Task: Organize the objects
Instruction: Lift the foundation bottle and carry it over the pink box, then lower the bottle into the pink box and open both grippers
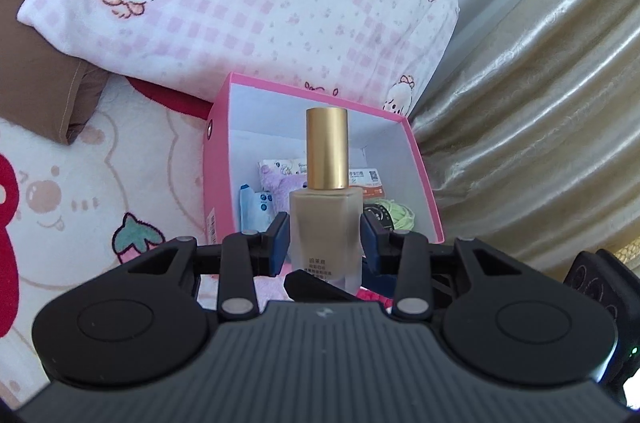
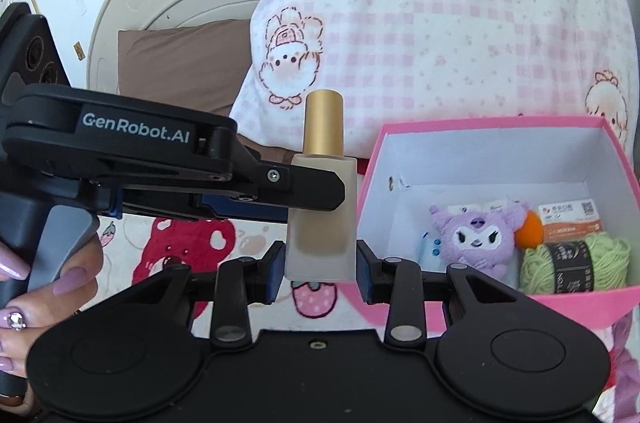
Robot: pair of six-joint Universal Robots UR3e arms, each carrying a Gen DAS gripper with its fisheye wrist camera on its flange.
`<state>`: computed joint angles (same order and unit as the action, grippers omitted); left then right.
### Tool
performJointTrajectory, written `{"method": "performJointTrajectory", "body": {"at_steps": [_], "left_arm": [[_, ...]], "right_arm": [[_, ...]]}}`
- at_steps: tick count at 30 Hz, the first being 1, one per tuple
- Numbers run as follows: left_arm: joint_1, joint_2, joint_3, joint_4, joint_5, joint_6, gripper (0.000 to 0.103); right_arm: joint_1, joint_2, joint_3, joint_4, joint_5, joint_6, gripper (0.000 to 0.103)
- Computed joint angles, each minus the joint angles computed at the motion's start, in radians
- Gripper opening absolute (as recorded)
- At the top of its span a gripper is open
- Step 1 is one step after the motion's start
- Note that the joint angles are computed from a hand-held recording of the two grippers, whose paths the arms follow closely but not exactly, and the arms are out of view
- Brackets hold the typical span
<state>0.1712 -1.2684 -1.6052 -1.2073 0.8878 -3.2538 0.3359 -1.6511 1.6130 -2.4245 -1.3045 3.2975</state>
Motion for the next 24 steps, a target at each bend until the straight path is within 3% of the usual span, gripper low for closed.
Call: {"method": "performJointTrajectory", "body": {"at_steps": [7,16,19,24], "left_arm": [[-0.143,-0.308,0.236,0.154,0.069,-0.118,0.037],[-0.212,-0.620,0.544,0.109,0.116,-0.155,0.038],[-0.216,-0.683,0.572,0.146,0.075,-0.187,0.038],[-0.237,-0.772,0.613,0.174,0.117,-0.225,0.036]], "right_arm": [[-0.080,0.120,-0.173,0.099,-0.035,-0.189,0.041],[-0.134,0.352,-0.488,0.300,-0.054,-0.531,0.040],[-0.163,0.422,-0.574,0.378,-0.022,-0.569,0.040],[-0.199,0.473,-0.563,0.380,0.047,-0.580,0.040]]}}
